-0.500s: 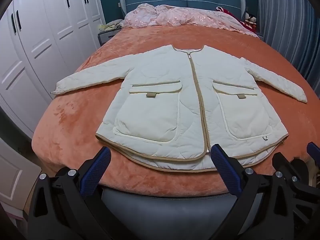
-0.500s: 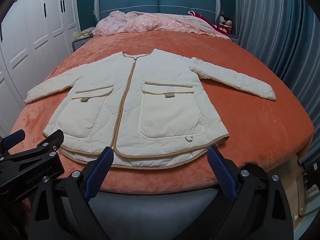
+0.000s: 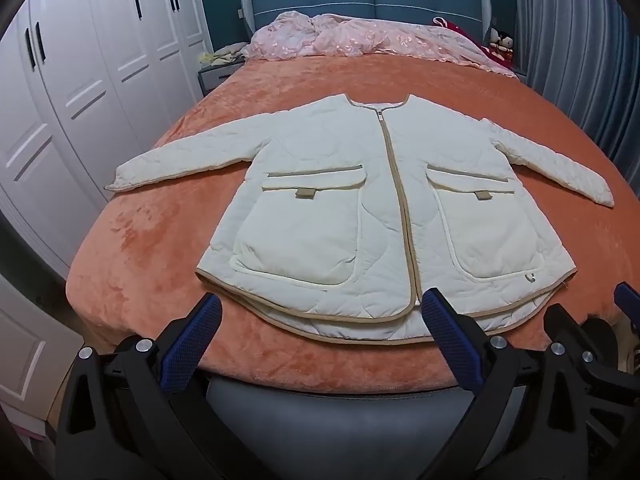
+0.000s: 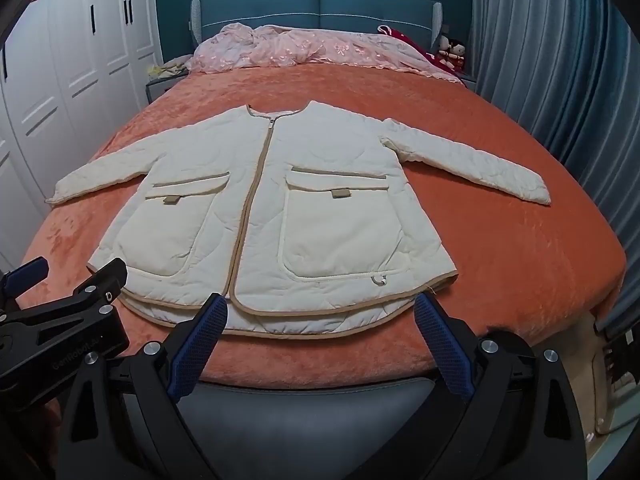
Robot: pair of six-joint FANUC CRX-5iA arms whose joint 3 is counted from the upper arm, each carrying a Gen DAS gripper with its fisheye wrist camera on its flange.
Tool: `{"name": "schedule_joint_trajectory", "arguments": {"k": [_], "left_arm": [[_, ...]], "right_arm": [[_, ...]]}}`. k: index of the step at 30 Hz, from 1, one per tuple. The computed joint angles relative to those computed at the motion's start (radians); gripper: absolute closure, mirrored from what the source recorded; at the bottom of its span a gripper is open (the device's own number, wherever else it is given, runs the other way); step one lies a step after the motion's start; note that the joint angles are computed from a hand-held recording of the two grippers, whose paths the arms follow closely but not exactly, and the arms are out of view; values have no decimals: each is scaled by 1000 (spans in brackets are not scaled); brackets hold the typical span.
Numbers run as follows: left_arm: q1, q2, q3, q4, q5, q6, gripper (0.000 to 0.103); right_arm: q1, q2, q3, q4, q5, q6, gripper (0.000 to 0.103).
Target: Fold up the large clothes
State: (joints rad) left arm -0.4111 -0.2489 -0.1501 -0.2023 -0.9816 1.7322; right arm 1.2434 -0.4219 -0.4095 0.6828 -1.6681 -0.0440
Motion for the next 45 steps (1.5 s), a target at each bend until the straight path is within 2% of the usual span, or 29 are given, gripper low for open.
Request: {"name": "schedule_joint_trajectory", "arguments": {"k": [10,12,45], "left_arm": [[-6,1,23,-10,-16,-5,6],[1,-10,-1,-3,2,-9,6],[2,-11,0,-3,3,-9,6]], "right_arm": [[6,7,13,5,-11,3,10],[4,10,22,7,-16,10,10],[10,16,27,12,-20,9,10]]}}
